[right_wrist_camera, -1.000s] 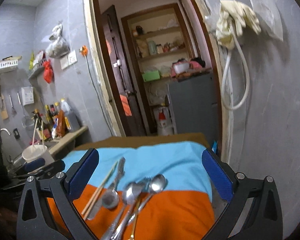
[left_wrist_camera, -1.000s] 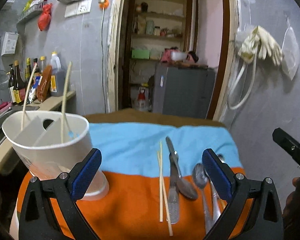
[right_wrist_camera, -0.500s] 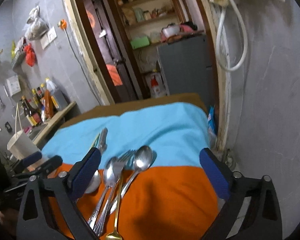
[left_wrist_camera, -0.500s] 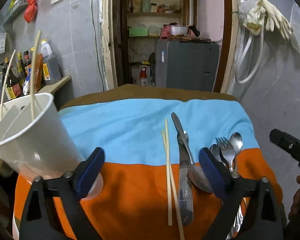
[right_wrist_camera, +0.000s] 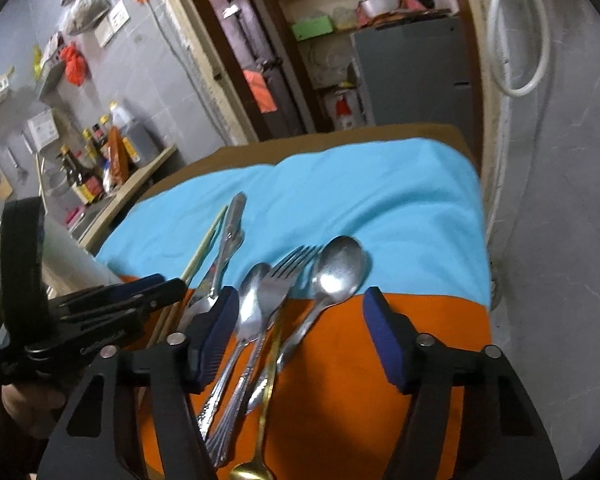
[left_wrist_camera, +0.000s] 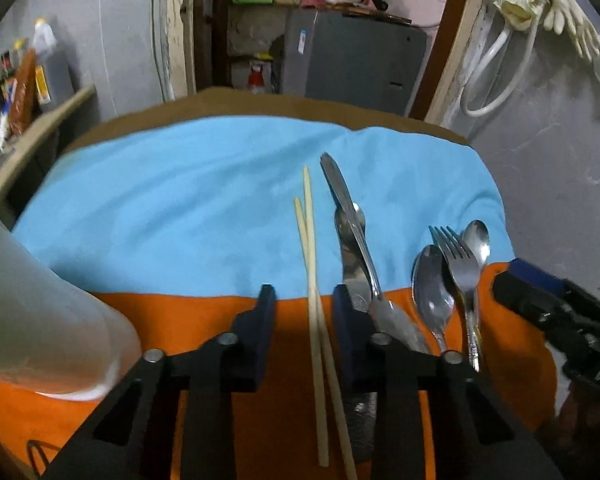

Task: Organize utensils
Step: 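Move the left gripper back to the chopsticks and close on another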

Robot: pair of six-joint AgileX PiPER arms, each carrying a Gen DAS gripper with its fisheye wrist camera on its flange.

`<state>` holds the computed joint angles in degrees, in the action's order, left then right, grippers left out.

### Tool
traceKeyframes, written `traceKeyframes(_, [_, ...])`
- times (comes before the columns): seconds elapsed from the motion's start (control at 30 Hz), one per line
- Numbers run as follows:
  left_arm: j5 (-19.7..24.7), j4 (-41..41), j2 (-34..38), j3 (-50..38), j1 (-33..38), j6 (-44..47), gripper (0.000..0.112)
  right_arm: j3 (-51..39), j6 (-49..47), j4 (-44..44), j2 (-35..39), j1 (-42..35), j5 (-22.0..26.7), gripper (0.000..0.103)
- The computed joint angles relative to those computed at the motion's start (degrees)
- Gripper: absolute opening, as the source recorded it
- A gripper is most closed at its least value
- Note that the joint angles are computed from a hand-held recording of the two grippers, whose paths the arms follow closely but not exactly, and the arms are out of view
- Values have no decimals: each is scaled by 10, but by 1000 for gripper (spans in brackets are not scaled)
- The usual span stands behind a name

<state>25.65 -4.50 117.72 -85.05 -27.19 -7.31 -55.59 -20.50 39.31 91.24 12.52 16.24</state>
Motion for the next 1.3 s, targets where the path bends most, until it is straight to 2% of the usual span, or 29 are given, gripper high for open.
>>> traceKeyframes(0.1, [5, -72, 0, 2, 14, 55, 7, -21, -9, 3, 18, 1, 23, 51])
traceKeyframes(0.2, [8, -126, -5, 11, 26, 96, 3, -35, -15, 8, 31, 1, 38, 42])
traceKeyframes(0.43, [-11, -127, -33, 41, 28, 51, 2, -52, -39, 34, 49, -6, 58, 26])
traceKeyframes(0.5, [-21, -131, -44, 51, 29, 45, 2, -55, -45, 39, 53, -7, 63, 17])
traceKeyframes(0.7, [-30, -138, -72, 83, 29, 35, 2, -54, -72, 64, 54, -10, 65, 12])
traceKeyframes(0.9, [2, -190, -63, 81, 39, 69, 2, -53, -70, 64, 53, -7, 63, 12])
traceKeyframes(1.07, [2, -209, -73, 91, 41, 90, 2, -53, -82, 75, 52, -8, 65, 9])
traceKeyframes(1.3, [-7, -116, -87, 101, 19, 28, 2, -53, -96, 83, 51, -8, 64, 5])
